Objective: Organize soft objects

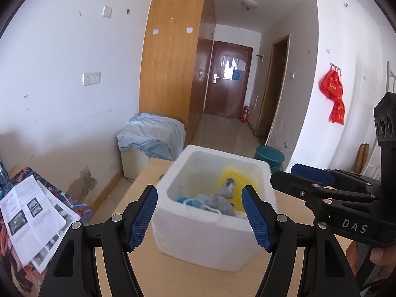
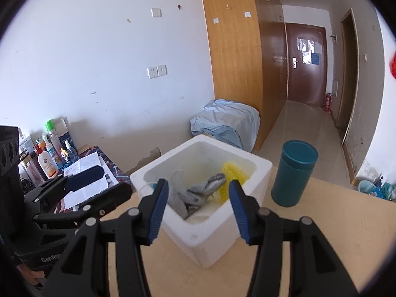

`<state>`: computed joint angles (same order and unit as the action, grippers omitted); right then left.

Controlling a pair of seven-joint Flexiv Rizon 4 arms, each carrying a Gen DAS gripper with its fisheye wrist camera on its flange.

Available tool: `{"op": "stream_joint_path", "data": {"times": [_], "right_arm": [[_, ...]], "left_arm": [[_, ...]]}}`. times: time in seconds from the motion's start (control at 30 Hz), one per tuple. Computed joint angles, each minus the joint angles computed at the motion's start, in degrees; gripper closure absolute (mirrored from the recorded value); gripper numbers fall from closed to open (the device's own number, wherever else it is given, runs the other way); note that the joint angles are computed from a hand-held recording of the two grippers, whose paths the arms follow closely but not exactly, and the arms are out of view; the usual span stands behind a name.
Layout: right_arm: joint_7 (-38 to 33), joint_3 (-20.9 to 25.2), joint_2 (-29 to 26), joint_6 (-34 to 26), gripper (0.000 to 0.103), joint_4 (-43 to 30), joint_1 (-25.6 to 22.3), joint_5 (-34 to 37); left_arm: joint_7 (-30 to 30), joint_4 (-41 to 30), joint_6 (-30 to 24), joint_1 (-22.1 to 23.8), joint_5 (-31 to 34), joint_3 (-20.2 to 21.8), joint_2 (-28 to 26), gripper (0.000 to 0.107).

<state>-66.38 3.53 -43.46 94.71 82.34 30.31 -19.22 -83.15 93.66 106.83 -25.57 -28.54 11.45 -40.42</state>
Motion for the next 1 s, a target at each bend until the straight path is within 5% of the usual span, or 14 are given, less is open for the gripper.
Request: {"op": "stream_joint_path", "data": {"times": [0.37, 0.5, 1.0], "right_arm": [[1.87, -11.72, 7.71, 8.73, 0.048, 15.46, 9.09, 5.94], [0.67, -20.16, 10.31, 11.37, 0.047, 22.44, 17.50, 12.01], [-7.78, -37.56, 15.11, 17.05, 0.044, 39.74, 41.30, 35.41]], "left_arm": [[1.16, 8.53, 5.64, -4.08, -2.70, -1.14, 3.69, 0.035], [2.70, 11.62, 8.00, -4.63, -3.50, -3.53, 4.88, 0.035], [3.12, 24.88, 20.08, -3.81, -0.26, -13.72, 8.93, 0.035]]}}
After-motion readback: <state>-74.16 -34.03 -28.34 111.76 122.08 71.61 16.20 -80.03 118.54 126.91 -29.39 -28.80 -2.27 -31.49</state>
